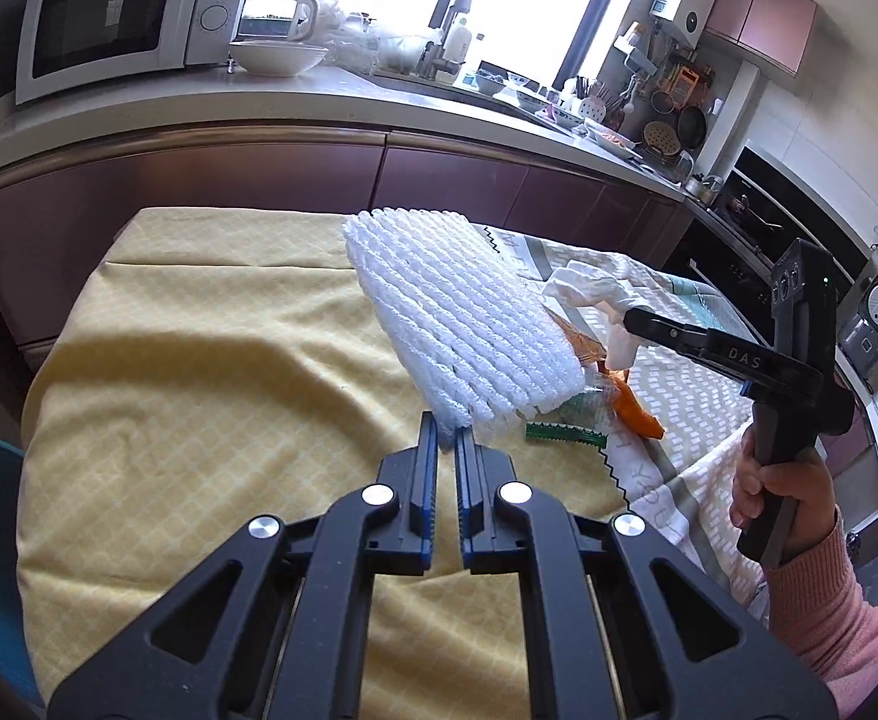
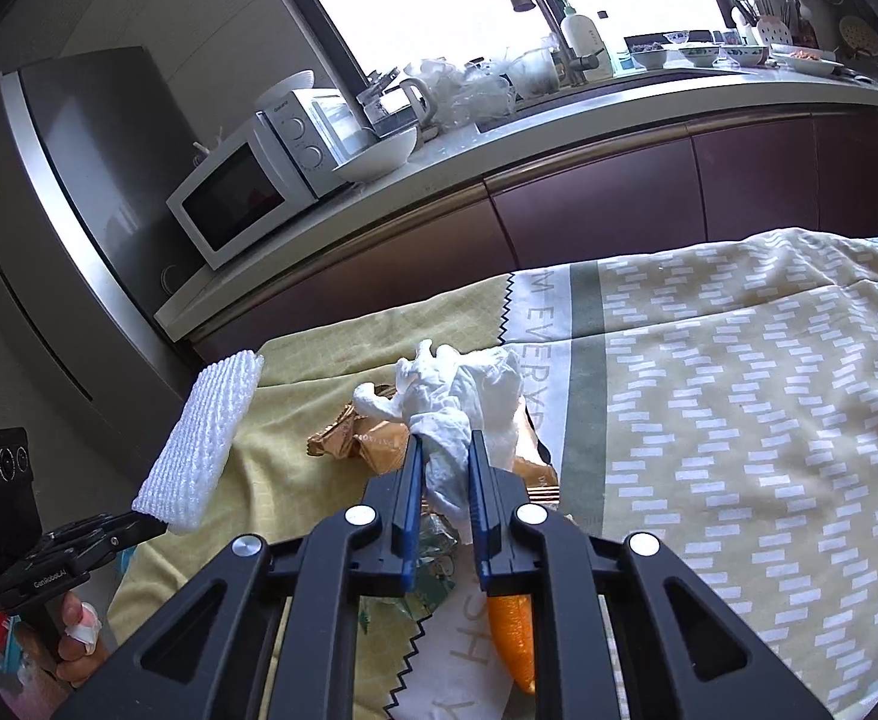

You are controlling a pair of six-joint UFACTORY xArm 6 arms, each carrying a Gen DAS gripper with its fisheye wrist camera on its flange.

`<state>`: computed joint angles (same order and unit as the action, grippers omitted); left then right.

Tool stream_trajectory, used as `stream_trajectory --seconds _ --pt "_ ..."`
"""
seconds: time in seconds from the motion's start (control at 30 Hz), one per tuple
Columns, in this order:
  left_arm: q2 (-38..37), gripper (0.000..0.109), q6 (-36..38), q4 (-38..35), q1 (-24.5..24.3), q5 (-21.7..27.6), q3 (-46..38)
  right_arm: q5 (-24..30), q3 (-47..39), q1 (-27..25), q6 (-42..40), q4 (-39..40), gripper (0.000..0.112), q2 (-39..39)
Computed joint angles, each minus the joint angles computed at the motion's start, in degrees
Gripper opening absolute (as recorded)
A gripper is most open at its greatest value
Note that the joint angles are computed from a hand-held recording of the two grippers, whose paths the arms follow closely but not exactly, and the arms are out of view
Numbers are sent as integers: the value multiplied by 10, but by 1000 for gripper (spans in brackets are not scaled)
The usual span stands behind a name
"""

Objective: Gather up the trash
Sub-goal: 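Lift and carry the foam net and tissue over the teal bin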

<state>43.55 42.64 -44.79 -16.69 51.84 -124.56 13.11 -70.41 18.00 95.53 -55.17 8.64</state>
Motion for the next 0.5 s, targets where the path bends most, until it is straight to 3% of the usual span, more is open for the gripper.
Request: stream_trajectory --seconds 0.27,0.5 --pt "-81 6 61 -29 24 -40 119 -10 -9 23 30 -41 13 -11" --pt "-151 6 111 -61 47 -72 223 -27 -58 53 -7 -22 13 19"
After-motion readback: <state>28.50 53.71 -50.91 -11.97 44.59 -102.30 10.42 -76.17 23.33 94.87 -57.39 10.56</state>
